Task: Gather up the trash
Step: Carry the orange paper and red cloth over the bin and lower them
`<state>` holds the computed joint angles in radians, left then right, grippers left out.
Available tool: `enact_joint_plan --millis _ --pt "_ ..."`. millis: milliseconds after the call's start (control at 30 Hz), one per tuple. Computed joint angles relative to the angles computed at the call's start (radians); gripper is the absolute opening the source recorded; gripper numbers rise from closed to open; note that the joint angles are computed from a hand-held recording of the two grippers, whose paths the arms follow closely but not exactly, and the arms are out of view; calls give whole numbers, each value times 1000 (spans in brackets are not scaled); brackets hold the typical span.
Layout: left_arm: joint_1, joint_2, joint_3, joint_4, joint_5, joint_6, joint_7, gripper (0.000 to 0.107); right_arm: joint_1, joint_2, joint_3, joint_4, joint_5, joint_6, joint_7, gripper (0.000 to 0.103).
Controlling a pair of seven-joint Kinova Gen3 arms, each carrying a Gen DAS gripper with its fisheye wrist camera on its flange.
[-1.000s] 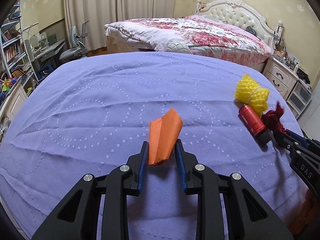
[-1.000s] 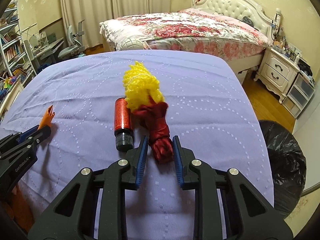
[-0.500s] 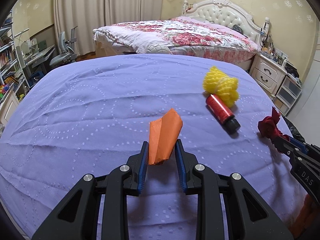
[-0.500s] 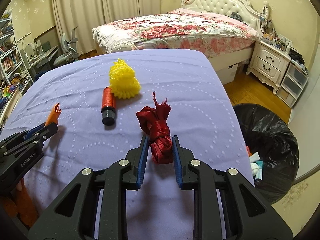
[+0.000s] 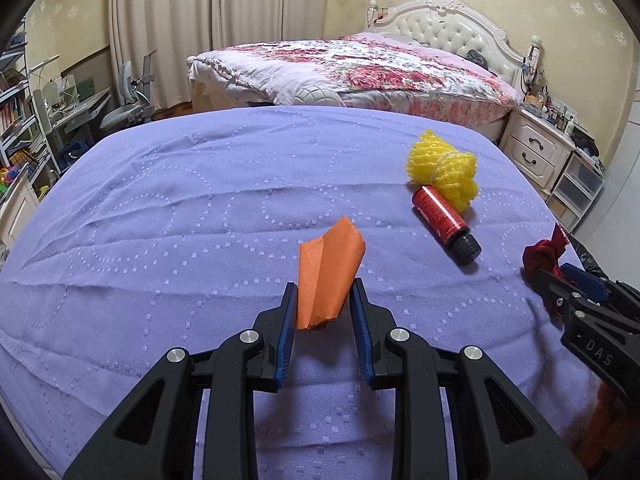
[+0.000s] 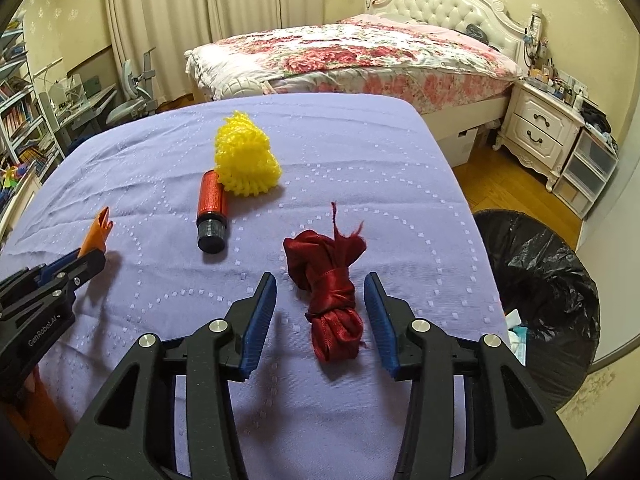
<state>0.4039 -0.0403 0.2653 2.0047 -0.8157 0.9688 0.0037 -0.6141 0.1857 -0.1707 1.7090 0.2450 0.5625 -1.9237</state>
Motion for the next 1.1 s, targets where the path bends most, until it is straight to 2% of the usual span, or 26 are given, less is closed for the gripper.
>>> enact_joint_plan --millis 67,100,500,800,1100 --pt "-1 0 0 0 -1 -2 -1 27 -4 2 0 -2 5 6 -3 25" --pt "-1 -1 0 0 -2 -3 -1 27 3 3 -4 -3 -8 8 9 22" --pt "33 20 19 -39 -28 21 12 27 39 -55 2 47 -26 -25 -2 22" --pt "113 81 20 -118 -80 44 21 27 100 -121 7 97 -3 -49 -28 22" --pt "207 175 -18 -232 -106 32 -42 27 185 -163 18 129 17 -66 -53 22"
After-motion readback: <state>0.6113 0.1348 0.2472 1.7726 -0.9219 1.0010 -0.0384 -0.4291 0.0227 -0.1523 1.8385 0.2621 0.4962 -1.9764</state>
